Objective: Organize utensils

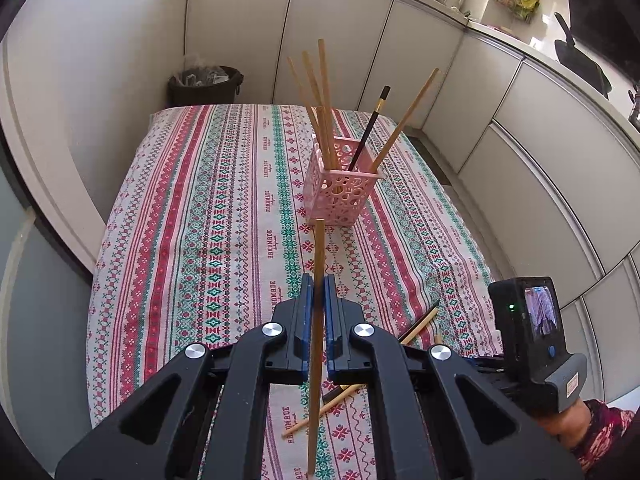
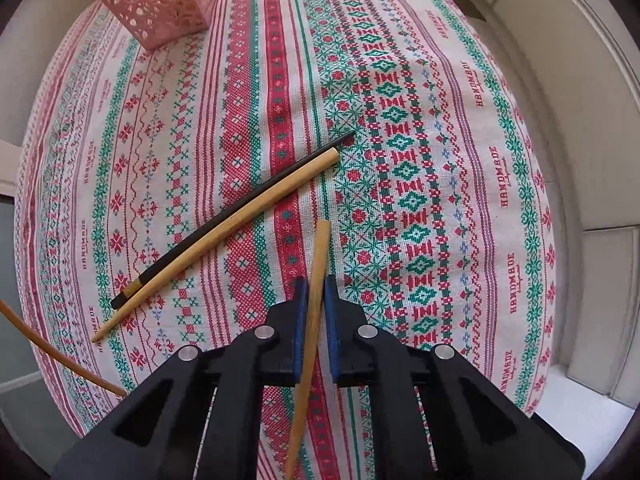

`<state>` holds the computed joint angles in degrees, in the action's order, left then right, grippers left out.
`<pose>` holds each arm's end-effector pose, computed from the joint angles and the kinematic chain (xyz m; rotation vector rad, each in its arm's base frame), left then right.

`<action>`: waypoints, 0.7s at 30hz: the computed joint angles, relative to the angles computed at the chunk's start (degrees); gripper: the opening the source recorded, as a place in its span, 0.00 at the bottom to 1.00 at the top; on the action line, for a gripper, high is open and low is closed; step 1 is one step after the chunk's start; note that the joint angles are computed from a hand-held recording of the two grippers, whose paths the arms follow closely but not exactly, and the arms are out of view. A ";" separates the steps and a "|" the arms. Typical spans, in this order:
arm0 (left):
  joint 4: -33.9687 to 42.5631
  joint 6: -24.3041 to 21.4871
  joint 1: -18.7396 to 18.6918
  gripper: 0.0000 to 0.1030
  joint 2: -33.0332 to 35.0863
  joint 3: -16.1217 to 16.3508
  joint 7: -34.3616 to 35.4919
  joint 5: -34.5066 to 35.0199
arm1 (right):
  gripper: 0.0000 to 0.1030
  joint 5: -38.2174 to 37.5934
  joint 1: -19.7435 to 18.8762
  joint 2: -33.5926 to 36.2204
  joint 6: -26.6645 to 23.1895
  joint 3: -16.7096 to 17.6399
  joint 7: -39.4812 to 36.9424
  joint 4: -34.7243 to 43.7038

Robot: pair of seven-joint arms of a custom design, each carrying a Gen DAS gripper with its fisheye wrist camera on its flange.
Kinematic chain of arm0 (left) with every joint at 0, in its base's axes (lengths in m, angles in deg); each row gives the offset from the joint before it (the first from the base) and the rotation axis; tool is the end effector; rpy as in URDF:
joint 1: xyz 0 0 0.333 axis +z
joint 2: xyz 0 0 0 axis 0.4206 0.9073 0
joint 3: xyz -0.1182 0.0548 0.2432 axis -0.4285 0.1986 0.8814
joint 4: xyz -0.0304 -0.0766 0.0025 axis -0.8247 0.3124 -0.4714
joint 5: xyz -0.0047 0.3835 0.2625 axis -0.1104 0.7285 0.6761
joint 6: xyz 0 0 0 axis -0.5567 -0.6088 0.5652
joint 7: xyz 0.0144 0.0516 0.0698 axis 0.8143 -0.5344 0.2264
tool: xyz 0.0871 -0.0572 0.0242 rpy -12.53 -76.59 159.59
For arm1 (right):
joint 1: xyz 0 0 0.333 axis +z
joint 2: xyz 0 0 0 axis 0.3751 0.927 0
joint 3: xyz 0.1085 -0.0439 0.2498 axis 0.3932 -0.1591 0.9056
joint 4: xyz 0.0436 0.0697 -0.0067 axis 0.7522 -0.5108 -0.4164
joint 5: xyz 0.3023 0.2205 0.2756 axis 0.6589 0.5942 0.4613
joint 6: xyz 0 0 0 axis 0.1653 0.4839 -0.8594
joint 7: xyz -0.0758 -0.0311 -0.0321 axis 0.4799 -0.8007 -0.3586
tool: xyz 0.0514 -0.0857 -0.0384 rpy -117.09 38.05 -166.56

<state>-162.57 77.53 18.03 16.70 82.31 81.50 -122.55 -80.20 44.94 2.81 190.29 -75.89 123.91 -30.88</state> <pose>0.6023 -0.1064 0.4773 -1.5992 2.2122 -0.9885 0.6811 0.3230 0.3373 -1.6320 2.5625 -0.0690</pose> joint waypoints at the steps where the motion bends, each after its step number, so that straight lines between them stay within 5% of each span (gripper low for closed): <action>1: -0.14 -0.15 -0.17 0.04 -0.20 0.23 0.77 -0.85 | 0.07 -0.29 0.11 -1.92 3.11 -0.28 1.30 -3.16; 6: -1.30 -1.87 -1.07 0.04 -2.03 1.67 5.95 -7.11 | 0.07 -13.07 3.01 -14.64 16.74 -2.35 13.59 -21.01; 9: -4.23 0.89 -2.35 0.04 -5.02 2.16 10.16 -11.55 | 0.07 -26.32 4.05 -22.01 21.37 -1.94 25.57 -29.12; 15: -12.25 10.44 -10.16 0.04 -14.13 6.20 25.35 -26.40 | 0.07 -54.77 1.47 -36.51 21.91 3.29 44.01 -40.38; 21: -16.56 17.23 -14.95 0.04 -18.98 7.20 29.43 -31.23 | 0.07 -58.24 -2.97 -48.36 25.46 6.85 45.41 -47.92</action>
